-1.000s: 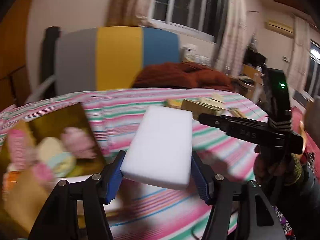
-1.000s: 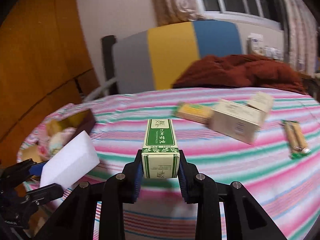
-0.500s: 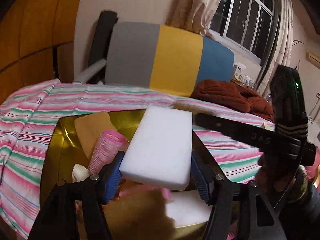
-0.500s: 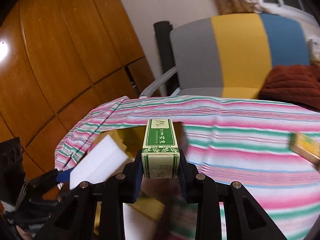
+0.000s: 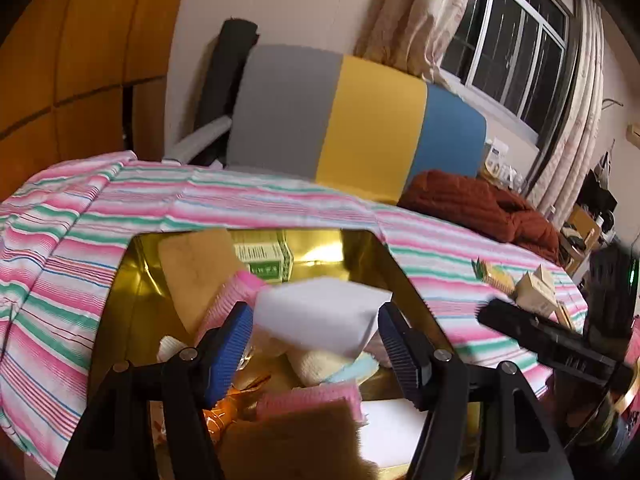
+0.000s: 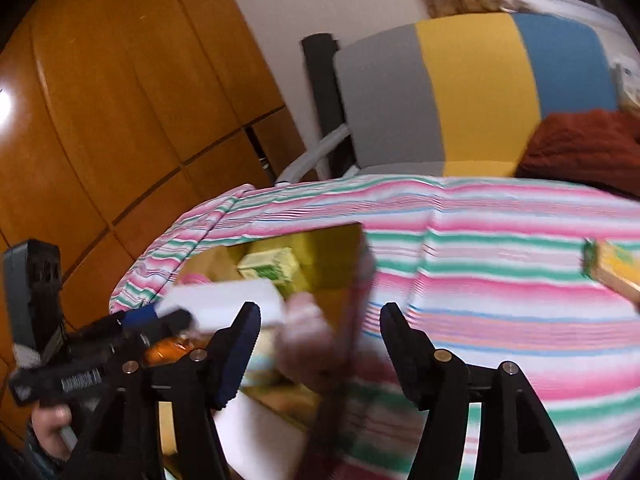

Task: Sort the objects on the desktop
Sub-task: 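Carry foam block and green box over the gold tray and open both tools, then move both tools back from the tray toward the boxes on the bed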

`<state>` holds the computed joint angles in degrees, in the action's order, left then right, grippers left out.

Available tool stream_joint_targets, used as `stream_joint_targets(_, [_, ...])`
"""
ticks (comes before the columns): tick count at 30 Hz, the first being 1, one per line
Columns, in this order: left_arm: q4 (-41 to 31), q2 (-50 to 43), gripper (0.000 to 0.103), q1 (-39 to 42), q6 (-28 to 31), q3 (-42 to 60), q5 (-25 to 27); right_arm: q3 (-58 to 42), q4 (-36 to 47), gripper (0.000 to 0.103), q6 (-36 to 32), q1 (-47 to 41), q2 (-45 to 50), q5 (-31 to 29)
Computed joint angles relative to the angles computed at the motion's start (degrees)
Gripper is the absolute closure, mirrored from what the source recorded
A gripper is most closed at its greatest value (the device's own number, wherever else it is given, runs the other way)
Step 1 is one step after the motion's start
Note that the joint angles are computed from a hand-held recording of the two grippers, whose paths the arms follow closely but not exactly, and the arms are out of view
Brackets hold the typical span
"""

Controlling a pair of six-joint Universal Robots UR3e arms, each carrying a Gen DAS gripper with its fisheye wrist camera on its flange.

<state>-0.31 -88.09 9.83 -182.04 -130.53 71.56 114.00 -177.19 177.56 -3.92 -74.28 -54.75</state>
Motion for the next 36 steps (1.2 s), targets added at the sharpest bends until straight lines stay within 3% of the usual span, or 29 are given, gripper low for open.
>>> stream_joint_targets(6, [4.42,1.47,0.036,-8.54,-0.59,-0.49,2.95,16.64,-2.86,0.028,-6.31,-13.27,-9.76,2.9])
stream_joint_targets(11, [3.42,-6.81,0.036,-20.26,1.04,6.43,2.18,27.81,2.3,0.025,-14.15,-29.68,-18.55,7.06])
stream_joint_targets(17, [-2.29,-24.28,0.036,-34.4,-0.4,23.78,2.95,35.97,16.41,0.02,-26.58,-50.87,-31.04,12.39])
stream_joint_targets(23, [-8.04,-37.3,0.036,-40.9,0.76,38.31,5.39,35.96,34.16,0.019,-37.02,-67.93,-36.36,18.34])
stream_joint_targets(28, [-6.11,-40.25,0.036,-40.81,0.59,39.08,4.92,34.4,44.18,0.018,-42.85,-74.32,-34.06,23.26])
stream_joint_targets(32, [-2.63,-40.21,0.036,-39.08,-1.02,36.58,1.43,34.33,39.22,0.012,-40.33,-71.58,-32.65,21.91])
stream_joint_targets(36, [0.85,-40.37,0.036,-36.37,-3.28,34.22,-4.08,31.73,35.66,0.012,-37.69,-68.1,-29.17,20.55])
